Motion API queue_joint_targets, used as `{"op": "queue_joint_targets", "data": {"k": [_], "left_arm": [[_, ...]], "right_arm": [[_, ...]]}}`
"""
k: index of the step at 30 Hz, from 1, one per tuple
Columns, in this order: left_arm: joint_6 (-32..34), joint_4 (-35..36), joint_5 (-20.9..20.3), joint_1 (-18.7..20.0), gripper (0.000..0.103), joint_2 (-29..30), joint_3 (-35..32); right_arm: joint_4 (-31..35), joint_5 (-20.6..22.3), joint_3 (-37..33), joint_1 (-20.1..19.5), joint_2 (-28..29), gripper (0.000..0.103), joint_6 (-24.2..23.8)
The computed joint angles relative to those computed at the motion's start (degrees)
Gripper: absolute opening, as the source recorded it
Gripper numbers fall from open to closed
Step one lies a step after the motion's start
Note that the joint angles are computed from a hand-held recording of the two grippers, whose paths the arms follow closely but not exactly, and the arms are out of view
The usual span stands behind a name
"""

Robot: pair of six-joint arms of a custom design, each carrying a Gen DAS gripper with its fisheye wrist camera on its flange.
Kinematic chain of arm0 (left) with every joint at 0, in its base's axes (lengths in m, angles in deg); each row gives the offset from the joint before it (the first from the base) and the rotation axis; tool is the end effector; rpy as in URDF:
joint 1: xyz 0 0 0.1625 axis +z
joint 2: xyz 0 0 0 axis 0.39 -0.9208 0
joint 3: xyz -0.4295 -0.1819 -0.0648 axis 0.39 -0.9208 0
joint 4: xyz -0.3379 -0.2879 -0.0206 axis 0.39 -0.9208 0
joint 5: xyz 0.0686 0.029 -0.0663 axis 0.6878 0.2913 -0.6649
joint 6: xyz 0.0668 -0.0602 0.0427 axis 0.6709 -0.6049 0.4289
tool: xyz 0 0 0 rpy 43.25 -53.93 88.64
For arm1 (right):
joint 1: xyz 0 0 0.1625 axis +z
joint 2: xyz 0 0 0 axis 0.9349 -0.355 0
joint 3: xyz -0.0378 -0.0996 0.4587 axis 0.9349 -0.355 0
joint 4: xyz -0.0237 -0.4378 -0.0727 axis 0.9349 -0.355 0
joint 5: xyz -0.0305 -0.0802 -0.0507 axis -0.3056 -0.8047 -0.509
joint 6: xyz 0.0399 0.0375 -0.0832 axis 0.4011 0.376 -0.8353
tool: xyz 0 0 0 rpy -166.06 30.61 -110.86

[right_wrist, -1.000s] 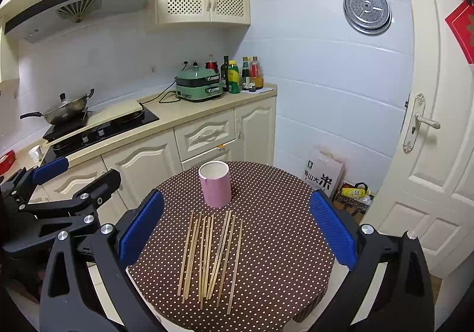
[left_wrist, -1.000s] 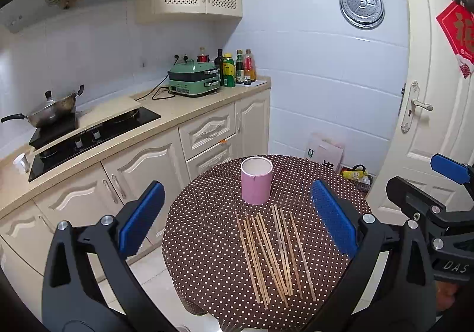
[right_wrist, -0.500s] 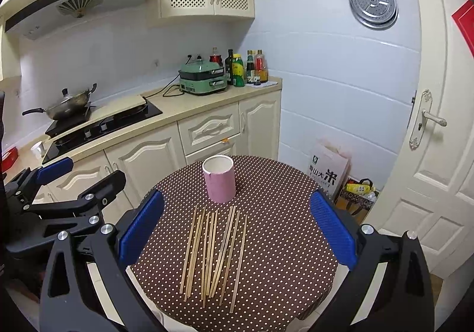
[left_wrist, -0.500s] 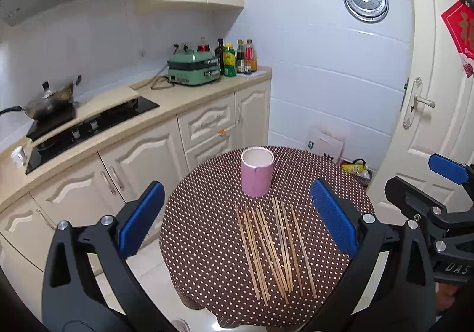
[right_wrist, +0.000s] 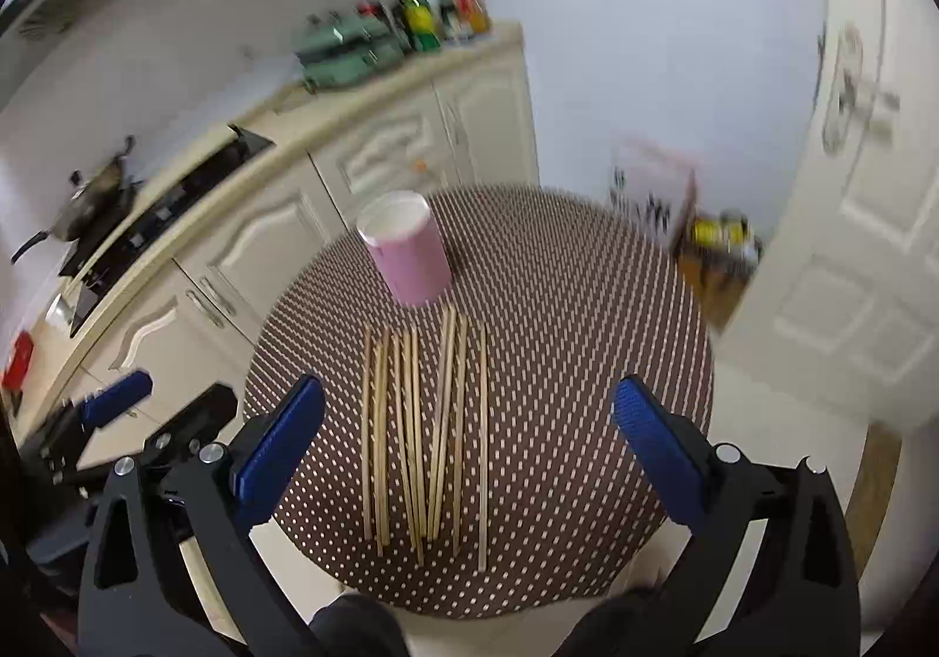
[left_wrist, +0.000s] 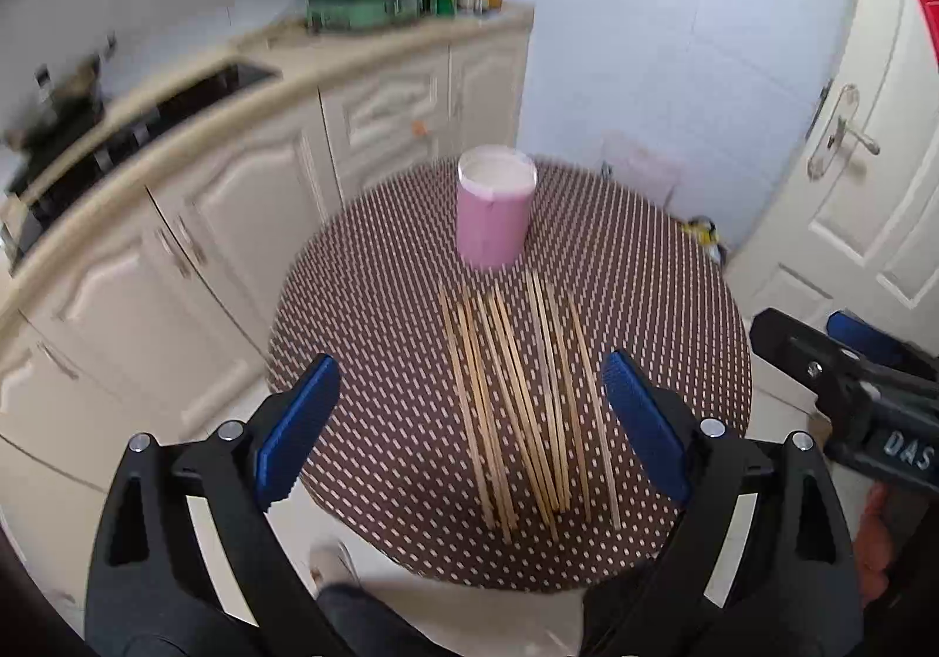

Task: Organize utensils
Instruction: 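Lower the left tool toward the wooden chopsticks while the right tool lowers beside it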

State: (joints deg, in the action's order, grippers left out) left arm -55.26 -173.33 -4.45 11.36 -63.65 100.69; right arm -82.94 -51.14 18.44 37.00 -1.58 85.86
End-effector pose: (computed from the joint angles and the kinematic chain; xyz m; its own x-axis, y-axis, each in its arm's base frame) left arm -0.4499 -0.5615 0.2134 -0.7434 0.1282 -0.6565 0.4916 0.7702 -0.4063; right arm 0.2375 -0.5555 0.4265 -0.8447 0.0584 0.5320 -0.2881 0.7881 -0.5440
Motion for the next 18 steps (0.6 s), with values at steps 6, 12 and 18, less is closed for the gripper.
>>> {"op": "queue_joint_targets", "data": {"k": [6, 12, 18], "left_arm": [[-5.47, 4.39, -5.7, 4.59, 0.084, 1.99, -1.89], [-9.06, 7.17, -7.28, 7.64, 0.083, 4.3, -3.08], [-10.3, 9.95, -9.21, 10.36, 0.076, 6.59, -5.37]], "right_arm": [[4.82, -1.98, -1.62, -3.46, 3.41, 0.095, 1.55], [4.47, -3.07, -2.81, -5.99, 6.83, 0.095, -0.13], [5.44, -4.69, -3.83, -7.22, 10.13, 0.089, -0.62]]}}
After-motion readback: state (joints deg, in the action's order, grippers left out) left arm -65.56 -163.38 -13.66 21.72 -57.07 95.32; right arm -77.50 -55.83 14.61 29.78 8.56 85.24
